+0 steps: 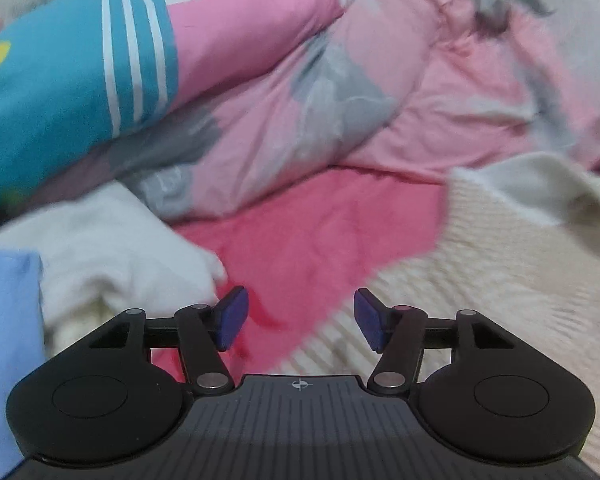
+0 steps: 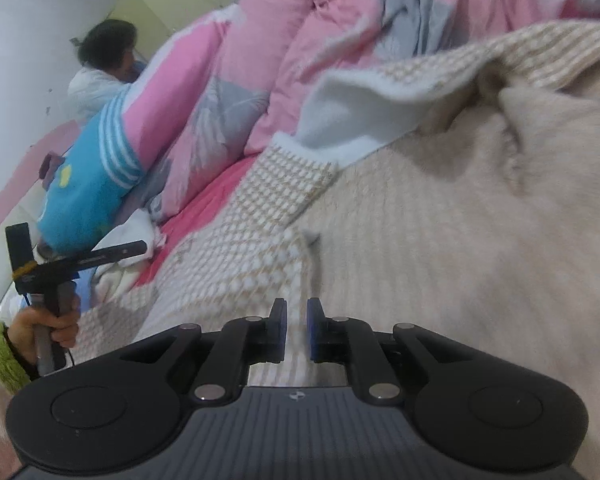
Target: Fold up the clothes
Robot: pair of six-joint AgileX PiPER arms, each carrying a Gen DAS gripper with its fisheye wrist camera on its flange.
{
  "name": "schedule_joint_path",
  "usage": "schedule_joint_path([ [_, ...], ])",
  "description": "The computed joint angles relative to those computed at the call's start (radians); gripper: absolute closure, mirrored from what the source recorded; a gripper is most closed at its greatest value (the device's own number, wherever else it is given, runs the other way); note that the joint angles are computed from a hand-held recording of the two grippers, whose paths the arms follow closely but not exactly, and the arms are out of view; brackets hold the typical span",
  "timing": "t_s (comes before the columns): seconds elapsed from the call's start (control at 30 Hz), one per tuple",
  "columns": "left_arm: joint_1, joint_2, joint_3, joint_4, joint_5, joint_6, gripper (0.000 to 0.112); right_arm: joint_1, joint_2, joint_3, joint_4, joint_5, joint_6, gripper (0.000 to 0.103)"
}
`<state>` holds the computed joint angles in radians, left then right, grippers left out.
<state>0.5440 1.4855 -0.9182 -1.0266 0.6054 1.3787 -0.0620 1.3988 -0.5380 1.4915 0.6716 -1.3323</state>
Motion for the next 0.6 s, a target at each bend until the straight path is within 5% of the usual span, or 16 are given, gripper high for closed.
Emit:
schedule_joint_path([
  [0.07, 0.053, -0.014, 0.028, -0.035, 0.12, 0.048, 0.06, -0.052, -0.118, 0.064, -0.096, 0.046, 0.084, 0.092],
  [0.1, 0.065, -0.023, 0.057, -0.059, 0.158, 0.073, 0.079, -0.077, -0.177, 0.099, -0.131, 0.064, 0.123, 0.092],
  [0.17, 0.051, -0.039, 0.135, -0.127, 0.155, 0.142, 0.087, -0.118, -0.279, 0.16, -0.181, 0.095, 0.188, 0.091],
  [0.3, -0.037, 0.084, 0.171, -0.292, -0.036, 0.302, 0.09, -0.135, -0.363, 0.209, -0.206, 0.102, 0.232, 0.091],
  [0.37, -0.02, 0.134, 0.134, -0.412, -0.084, 0.345, 0.108, -0.132, -0.38, 0.209, -0.213, 0.085, 0.233, 0.09],
  [0.53, 0.006, 0.225, 0.002, -0.389, -0.282, 0.103, 0.104, -0.162, -0.368, 0.192, -0.227, 0.044, 0.213, 0.086],
  [0.6, 0.061, 0.224, -0.016, -0.316, -0.27, -0.039, 0.103, -0.224, -0.37, 0.185, -0.237, 0.074, 0.212, 0.086],
])
